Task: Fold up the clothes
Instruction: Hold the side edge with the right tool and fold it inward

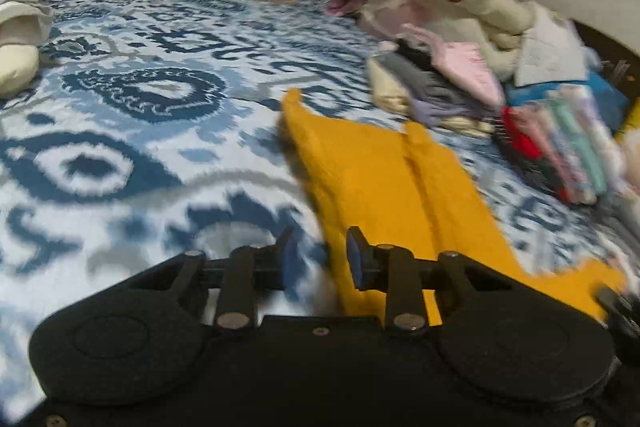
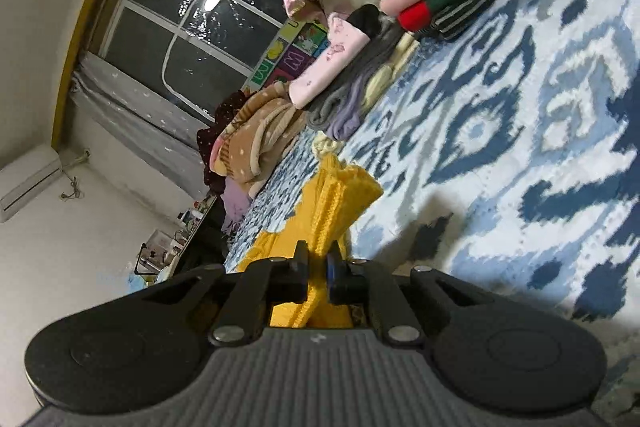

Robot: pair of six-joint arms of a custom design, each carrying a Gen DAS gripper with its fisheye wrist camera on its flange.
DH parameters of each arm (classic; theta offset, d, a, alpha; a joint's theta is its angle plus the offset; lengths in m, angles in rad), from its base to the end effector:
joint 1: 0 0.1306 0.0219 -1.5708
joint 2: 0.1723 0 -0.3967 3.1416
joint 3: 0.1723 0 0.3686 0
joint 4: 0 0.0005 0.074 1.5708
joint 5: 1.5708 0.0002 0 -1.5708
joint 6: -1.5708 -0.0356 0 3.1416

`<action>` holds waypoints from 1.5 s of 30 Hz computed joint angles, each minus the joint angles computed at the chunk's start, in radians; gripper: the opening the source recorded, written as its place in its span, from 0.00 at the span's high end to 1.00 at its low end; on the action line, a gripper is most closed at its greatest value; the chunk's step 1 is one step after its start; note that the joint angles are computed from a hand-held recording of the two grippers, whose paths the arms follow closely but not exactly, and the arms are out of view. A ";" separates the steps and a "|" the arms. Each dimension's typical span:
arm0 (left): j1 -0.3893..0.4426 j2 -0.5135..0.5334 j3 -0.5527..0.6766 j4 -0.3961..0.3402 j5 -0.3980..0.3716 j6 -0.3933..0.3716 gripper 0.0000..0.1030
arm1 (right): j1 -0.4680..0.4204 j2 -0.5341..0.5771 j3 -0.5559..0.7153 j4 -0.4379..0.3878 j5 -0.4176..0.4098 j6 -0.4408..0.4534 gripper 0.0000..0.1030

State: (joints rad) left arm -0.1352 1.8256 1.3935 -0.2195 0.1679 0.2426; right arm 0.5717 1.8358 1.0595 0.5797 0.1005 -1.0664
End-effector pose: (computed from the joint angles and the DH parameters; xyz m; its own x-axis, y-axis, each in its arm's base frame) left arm 0.6012 -0.0883 0.2710 -0.6469 -0.1510 -0.7475 0.1125 0.9506 -0.2894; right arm 0.4733 0.2997 0.2101 -0.4782 0.7281 -0.4911 -0.0763 0.5226 0.8491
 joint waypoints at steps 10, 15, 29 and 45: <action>-0.037 0.135 0.213 -0.127 -0.008 -0.281 0.84 | -0.018 -0.007 -0.041 0.042 -0.057 -0.049 0.90; -0.028 0.189 0.326 -0.160 -0.030 -0.268 0.84 | -0.027 0.004 -0.036 0.043 -0.086 -0.063 0.90; -0.061 0.140 0.321 -0.205 -0.123 -0.282 0.82 | -0.029 -0.002 -0.033 0.017 -0.074 -0.048 0.90; -0.078 -0.251 -0.306 0.155 0.027 -0.210 0.82 | 0.002 -0.022 -0.010 -0.062 0.094 -0.013 0.83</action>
State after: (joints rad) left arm -0.2131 1.5747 1.0872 -0.0649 0.1953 0.0326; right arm 0.5736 1.8141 1.0499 0.5178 0.1947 -1.0791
